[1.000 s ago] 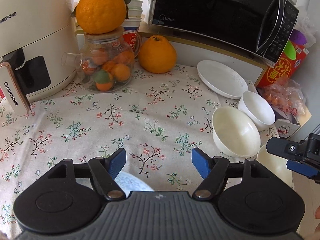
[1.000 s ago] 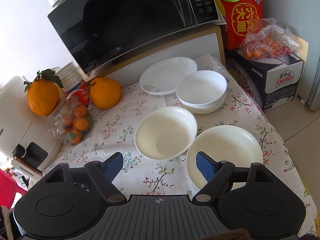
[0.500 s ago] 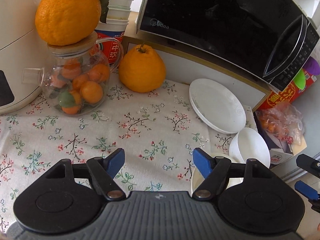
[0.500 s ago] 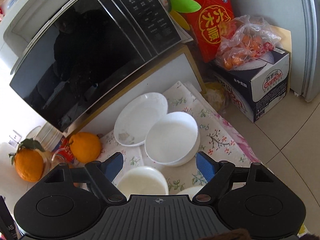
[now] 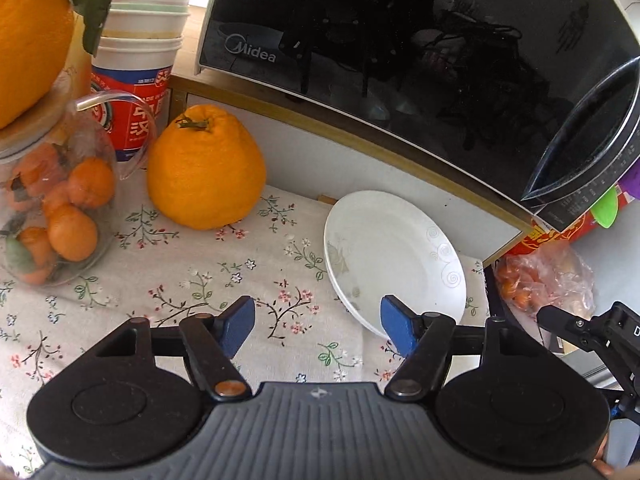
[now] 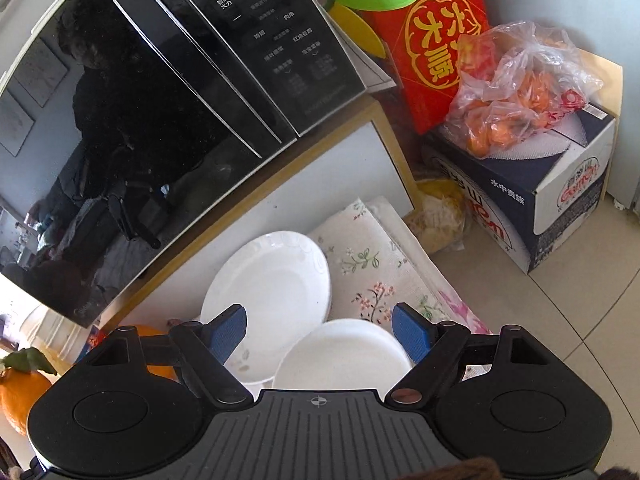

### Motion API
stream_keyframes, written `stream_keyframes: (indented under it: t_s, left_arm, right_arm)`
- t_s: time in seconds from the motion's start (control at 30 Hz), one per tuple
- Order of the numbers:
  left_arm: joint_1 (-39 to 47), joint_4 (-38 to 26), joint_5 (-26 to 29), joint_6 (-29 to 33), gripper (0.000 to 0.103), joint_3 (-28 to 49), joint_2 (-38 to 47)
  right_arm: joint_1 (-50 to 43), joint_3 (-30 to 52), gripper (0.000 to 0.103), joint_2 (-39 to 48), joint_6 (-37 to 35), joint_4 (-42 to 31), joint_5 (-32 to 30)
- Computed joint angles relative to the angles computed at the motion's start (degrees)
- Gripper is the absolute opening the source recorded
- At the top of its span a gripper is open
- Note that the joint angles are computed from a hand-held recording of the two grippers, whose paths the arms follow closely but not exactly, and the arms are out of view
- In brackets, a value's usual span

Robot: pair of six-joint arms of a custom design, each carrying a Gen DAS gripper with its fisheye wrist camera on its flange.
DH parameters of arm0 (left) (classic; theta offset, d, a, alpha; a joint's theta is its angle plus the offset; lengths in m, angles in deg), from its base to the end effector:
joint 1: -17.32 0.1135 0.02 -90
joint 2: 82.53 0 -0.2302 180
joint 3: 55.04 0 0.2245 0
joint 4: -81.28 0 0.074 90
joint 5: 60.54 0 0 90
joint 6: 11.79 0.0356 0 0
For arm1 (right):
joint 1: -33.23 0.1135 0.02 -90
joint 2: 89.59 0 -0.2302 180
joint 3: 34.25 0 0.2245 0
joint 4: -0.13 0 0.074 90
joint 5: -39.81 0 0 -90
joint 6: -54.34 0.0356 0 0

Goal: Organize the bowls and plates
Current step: 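Move the left tool toward the small white plate beside the microwave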

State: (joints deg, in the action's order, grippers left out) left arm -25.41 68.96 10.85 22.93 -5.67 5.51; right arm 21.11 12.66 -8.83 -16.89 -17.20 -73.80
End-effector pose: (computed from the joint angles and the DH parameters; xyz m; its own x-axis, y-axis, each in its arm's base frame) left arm 0.1952 -0.1648 0.1196 -0.7324 -0.3839 -0.5623 -0.1869 0.9075 -0.3761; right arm 0.2340 -0.0357 0.1326 -0.7383 0.4601 -0.4931 0.1948 0.8455 0.4972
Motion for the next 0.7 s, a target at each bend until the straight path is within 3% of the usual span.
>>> stream_keyframes:
  t_s: [0.43,0.7]
  left_arm:
    - [7.51,11.92,8.78,1.41,0.044,4.65,15.06]
    - [8.24,14.58,10.53,3.07,0.04,5.79,17.85]
  right_arm:
    - [4.07,9.84,0.051,20.79,3.87,7.09,1.14]
    - [5.76,11.1,0.046,24.67,4.11,10.03,3.31]
